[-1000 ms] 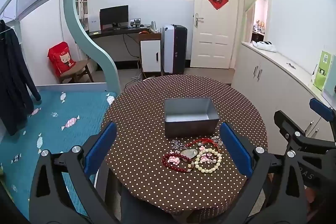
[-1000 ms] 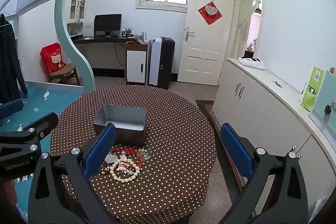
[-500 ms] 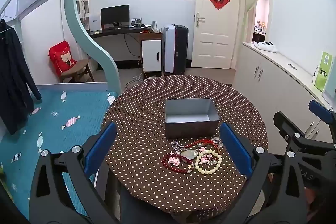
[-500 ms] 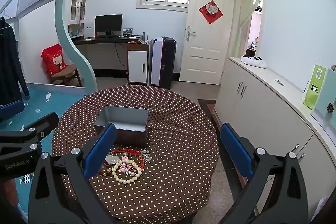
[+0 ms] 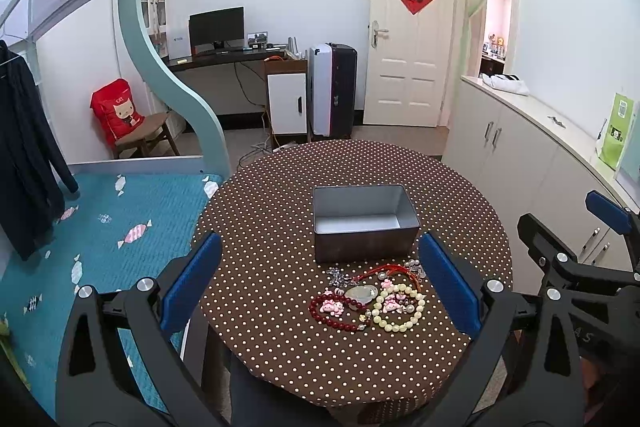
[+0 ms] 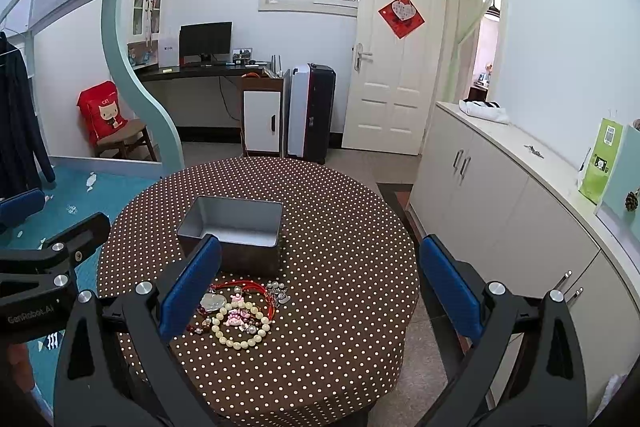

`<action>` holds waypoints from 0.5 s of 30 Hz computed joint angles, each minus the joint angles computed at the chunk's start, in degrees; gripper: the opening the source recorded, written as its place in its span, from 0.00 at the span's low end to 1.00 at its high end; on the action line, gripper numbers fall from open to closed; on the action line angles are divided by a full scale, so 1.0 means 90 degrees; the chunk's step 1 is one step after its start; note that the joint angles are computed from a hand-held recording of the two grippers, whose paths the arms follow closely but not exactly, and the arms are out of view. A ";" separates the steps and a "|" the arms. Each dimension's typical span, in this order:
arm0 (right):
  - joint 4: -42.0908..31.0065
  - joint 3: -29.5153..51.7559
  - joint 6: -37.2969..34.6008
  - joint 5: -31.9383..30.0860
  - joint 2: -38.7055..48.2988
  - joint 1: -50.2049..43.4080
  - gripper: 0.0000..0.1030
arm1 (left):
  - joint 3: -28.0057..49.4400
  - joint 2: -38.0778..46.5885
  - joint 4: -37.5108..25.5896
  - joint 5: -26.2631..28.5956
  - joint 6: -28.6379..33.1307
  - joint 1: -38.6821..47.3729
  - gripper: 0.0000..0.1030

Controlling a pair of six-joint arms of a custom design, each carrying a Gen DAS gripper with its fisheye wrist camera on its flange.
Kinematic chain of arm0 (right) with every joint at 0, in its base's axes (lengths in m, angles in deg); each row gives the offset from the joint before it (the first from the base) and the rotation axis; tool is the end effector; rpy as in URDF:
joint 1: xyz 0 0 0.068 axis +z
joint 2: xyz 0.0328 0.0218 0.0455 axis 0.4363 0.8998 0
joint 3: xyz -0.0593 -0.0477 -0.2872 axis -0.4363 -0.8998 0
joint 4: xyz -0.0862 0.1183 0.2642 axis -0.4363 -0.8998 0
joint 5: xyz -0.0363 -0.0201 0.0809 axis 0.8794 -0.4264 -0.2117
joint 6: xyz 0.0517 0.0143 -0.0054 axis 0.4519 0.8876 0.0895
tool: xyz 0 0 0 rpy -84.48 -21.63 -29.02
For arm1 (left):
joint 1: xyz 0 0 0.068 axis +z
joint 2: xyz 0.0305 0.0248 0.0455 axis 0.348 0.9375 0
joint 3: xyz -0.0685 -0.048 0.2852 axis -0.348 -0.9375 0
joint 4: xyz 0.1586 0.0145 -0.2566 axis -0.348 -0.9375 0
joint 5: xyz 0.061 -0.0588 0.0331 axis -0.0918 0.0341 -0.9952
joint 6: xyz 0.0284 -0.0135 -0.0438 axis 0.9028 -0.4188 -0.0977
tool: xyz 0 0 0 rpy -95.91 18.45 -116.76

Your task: Organize jewelry

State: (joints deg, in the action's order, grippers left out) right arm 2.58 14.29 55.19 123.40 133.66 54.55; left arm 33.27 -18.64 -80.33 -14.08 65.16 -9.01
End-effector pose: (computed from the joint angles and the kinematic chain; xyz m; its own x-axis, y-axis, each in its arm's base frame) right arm 0.1926 0.0801 0.2542 -0.4964 0.0502 -0.8666 0.2472 0.9652 -0.0856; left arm 0.2336 -0.1248 0.2623 -0.5224 0.1786 -0.8338 0.3118 0.9501 0.0081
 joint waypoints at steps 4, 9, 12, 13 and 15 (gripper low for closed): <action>-0.0030 -0.0013 0.0046 0.0060 0.0027 0.0068 0.93 | -0.0014 0.0014 0.0006 0.0060 0.0005 0.0048 0.95; -0.0025 0.0073 -0.0003 -0.0020 0.0106 -0.0020 0.93 | -0.0013 0.0023 0.0030 0.0109 0.0018 0.0086 0.95; -0.0049 0.0075 0.0026 0.0059 0.0091 0.0041 0.93 | -0.0023 0.0033 0.0064 0.0160 0.0039 0.0126 0.95; -0.0010 0.0077 -0.0007 0.0017 0.0105 -0.0013 0.93 | -0.0034 0.0035 0.0085 0.0181 0.0042 0.0136 0.95; 0.0013 0.0067 -0.0018 0.0006 0.0104 -0.0026 0.93 | -0.0048 0.0051 0.0125 0.0281 0.0051 0.0170 0.95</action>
State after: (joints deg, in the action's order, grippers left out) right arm 2.70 14.89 55.03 123.45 134.59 54.31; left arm 32.84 -18.18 -79.20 -11.56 65.62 -7.48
